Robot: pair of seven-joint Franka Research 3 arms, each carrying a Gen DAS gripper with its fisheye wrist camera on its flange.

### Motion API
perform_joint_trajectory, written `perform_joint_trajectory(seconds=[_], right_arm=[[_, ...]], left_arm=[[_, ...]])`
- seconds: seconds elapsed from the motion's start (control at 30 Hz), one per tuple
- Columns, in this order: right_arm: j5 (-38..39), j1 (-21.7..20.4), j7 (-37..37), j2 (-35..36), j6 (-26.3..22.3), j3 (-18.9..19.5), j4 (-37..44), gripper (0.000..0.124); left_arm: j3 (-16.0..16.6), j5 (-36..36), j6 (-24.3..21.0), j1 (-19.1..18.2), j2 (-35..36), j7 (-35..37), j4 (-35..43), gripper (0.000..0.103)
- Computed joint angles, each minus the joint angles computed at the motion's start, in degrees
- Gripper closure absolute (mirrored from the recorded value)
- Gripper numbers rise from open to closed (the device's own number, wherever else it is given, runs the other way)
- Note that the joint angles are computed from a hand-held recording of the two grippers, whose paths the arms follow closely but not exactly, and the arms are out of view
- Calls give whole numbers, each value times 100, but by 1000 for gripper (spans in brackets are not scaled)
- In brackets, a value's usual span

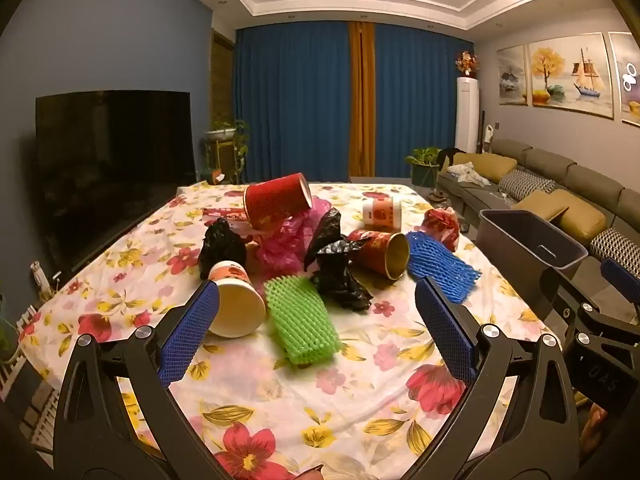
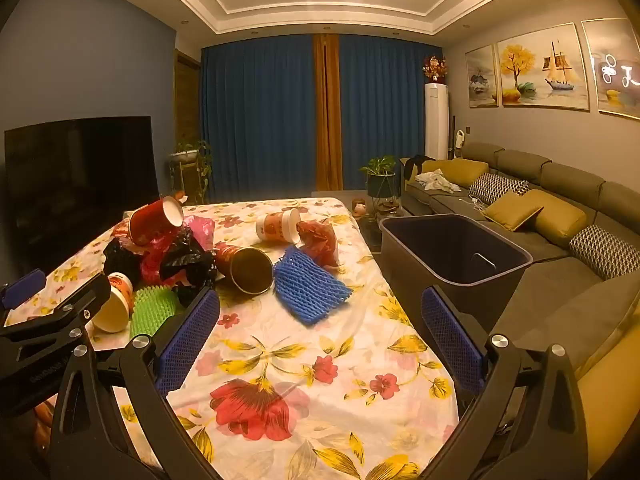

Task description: Collect trash

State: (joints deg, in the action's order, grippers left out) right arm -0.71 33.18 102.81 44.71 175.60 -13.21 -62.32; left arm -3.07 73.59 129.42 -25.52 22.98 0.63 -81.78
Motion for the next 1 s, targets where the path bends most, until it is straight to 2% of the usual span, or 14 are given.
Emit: perform_joint_trajectory(seconds=[0.27,0.57,1.0], right_arm=[[15,8,17,-17,-17,-6,-19,26],[19,-21,-28,-33,-8,40,-35,26],[60,-33,-68,-40,16,55,-64,26]], left_arm=[[7,6,253,71,-54,-57,-101,6],[3,59,75,3,-17,-76,-48,6],[-8,81,83,7,-34,-115,-55,6]])
